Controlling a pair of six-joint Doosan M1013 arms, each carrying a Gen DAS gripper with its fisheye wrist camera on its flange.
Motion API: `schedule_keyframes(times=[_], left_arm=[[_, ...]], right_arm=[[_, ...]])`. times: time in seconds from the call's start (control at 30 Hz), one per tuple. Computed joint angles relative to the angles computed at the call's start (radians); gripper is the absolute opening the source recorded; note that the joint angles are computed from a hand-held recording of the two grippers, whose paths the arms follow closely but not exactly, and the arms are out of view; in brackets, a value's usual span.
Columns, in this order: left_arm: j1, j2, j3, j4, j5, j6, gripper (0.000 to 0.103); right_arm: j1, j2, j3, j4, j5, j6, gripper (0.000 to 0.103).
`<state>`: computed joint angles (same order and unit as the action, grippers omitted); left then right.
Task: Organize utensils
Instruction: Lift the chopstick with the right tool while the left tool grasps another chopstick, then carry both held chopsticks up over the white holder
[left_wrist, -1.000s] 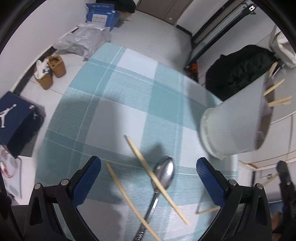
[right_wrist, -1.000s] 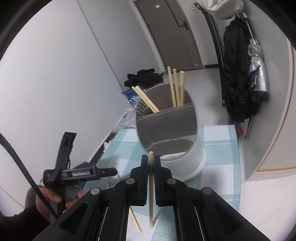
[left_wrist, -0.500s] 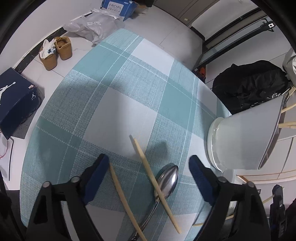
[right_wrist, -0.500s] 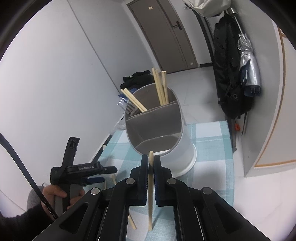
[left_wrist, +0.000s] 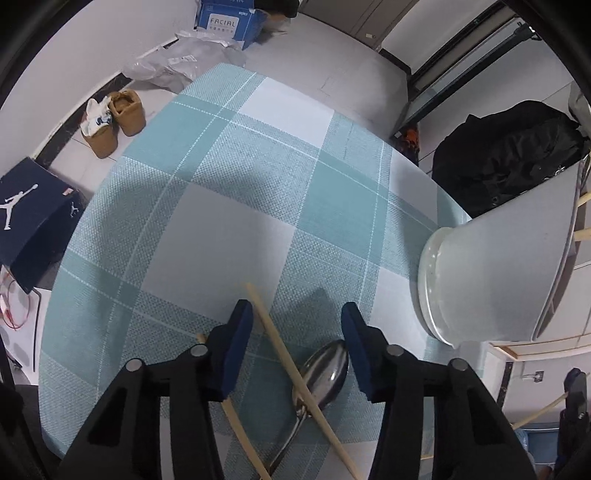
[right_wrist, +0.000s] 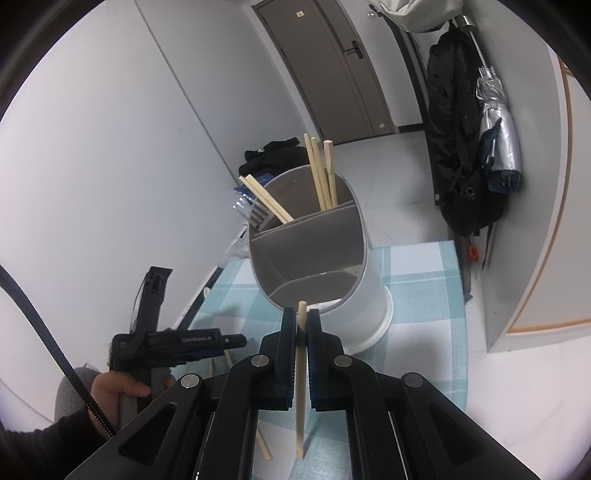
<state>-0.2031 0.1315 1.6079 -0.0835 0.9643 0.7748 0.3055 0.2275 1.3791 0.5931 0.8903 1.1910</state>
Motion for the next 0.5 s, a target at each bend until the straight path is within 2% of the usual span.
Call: schedule_keyframes(times=[0.03,0.1,0.2,0.33,0.5], left_arm=[[0.002,-0.003,0.002,0.003,0.004,0.000,0.038],[0.003,0.001,-0.002,-0.001,0.018,0.009,0.016],[-0.003,0.000,0.001,0.022,0.015,0.006,0.007],[-0.011,-0.010,0.010,0.048,-0.022,0.001,0.002],[-0.016,-0.020,0.016,0.054,-0.064,-0.007,0.002]], right_arm=[[0.000,0.000,0.000,-0.002,0.000,0.001,0.005],[0.000,0.001,-0.001,-0.004,0.003,0.004,0.005],[0.000,0.004,-0.004,-0.013,0.008,0.016,0.005],[0.000,0.006,-0.007,-0.021,0.009,0.030,0.005],[0.002,0.004,-0.004,-0.031,0.004,0.038,0.005]])
